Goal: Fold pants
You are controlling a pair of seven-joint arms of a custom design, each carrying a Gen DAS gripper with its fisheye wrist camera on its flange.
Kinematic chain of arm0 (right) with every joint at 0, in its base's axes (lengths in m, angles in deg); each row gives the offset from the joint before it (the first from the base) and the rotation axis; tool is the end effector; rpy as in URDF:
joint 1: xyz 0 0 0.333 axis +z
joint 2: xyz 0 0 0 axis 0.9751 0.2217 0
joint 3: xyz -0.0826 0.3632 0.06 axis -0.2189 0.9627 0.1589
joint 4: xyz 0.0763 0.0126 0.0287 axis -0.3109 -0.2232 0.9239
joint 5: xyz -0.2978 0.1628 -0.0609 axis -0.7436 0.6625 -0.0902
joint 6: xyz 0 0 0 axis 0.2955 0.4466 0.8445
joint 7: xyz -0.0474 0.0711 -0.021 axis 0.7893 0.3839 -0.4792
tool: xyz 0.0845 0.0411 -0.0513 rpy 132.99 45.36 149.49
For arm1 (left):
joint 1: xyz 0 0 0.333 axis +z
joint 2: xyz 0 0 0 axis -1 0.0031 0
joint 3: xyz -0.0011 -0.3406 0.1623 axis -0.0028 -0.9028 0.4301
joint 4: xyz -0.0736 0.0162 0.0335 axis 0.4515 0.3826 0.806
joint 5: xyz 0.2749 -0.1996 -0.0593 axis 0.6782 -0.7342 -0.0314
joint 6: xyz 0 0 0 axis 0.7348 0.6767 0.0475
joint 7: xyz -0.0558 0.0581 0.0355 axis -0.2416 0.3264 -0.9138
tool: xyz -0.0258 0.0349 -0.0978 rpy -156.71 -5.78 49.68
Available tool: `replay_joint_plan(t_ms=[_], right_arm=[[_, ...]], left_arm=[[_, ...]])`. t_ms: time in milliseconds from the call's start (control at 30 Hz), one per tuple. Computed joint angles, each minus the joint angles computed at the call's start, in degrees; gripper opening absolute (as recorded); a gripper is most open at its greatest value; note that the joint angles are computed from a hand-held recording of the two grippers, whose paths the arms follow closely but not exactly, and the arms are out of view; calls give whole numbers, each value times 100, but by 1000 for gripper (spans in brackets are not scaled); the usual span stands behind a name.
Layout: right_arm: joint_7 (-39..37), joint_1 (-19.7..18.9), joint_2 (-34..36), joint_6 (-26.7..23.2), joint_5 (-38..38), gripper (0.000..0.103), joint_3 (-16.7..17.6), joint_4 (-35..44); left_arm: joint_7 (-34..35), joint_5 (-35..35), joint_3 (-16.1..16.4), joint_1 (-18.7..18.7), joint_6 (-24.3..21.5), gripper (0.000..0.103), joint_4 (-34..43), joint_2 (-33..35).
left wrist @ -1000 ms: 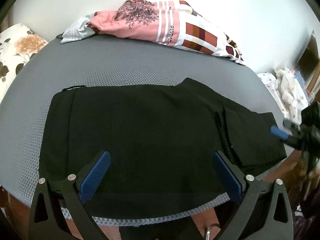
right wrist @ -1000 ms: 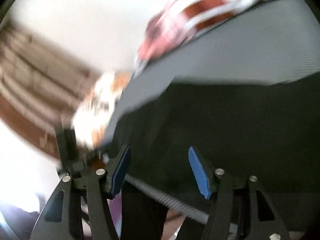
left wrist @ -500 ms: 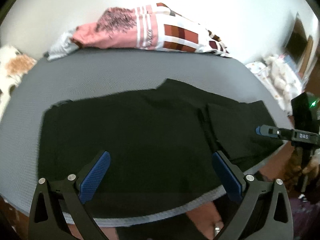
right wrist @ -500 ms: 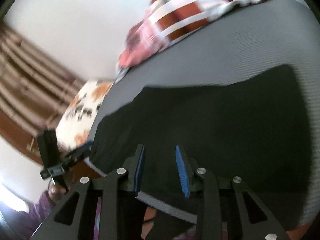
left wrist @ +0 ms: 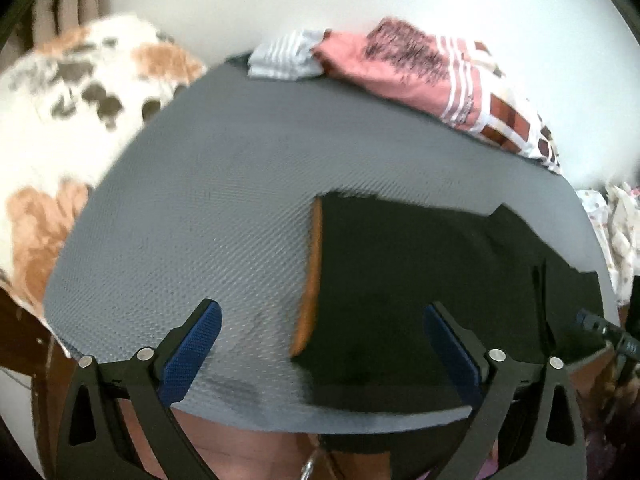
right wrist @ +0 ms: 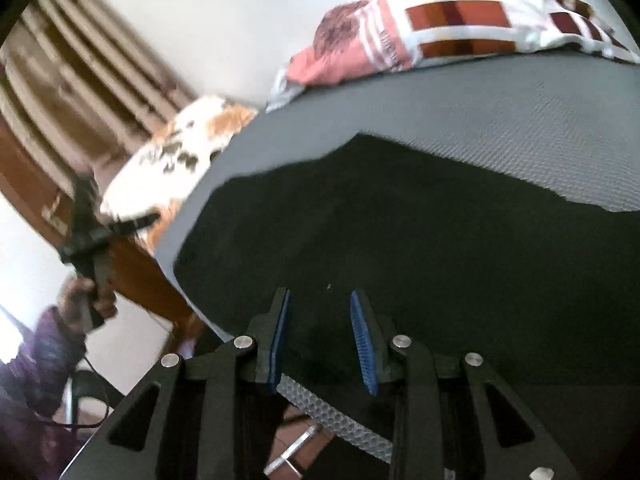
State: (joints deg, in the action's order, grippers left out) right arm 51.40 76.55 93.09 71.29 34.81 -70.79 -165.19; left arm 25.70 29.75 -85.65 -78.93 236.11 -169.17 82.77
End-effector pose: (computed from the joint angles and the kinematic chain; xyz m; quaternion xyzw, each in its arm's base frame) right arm 0.5313 -0.0281 0.3799 -0.6368 0.6391 0.0075 0.4313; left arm 0.6035 -0.0757 0.4325 -0.6337 0.7154 -0.2768 0.1002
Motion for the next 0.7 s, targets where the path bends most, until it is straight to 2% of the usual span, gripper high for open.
replay_joint_plan(t_ms=[67,100,133,200,300,400,467,533,600,633,700], right_arm=[[332,-80,79,-226,-12,35,-27,-5],[527,-104,141,-287,-62,37,-36,8],[752,-130,215,-353,-99,37,-40,-11],[882,-156,263,-382,-21,37,-23,-49],[954,-127,264,-290,-68,38,-21,-18],[1028,-91,270,-181,-110,44,7,12],[1023,-72,248,-134,-54,49,29,4],[992,-57,238,-116,20,56,43,-4],[959,-15,223,-50,63,60,57,-12],[956,8,222,-21,70,62,64,-7],[954,45,209,42,72,64,69,-16]], left_arm=[[778,-716,-625,704,-665,95,311,306],[1059,-966,-739,845,-880,94,428,417],[1334,-1176,-821,941,-1020,94,492,499],[1583,-1278,-762,926,-1446,93,741,699],[2043,-1685,-874,1099,-2457,85,1245,1071],[2327,-1500,-659,817,-2694,85,1507,1166],[2225,-1444,-495,672,-3180,84,1973,1382],[2114,-1415,-313,501,-3462,74,2346,1560],[2094,-1276,-70,223,-3382,57,2515,1618],[2087,-1208,14,123,-3396,56,2608,1663],[1991,-1027,162,-49,-3458,36,2774,1737]])
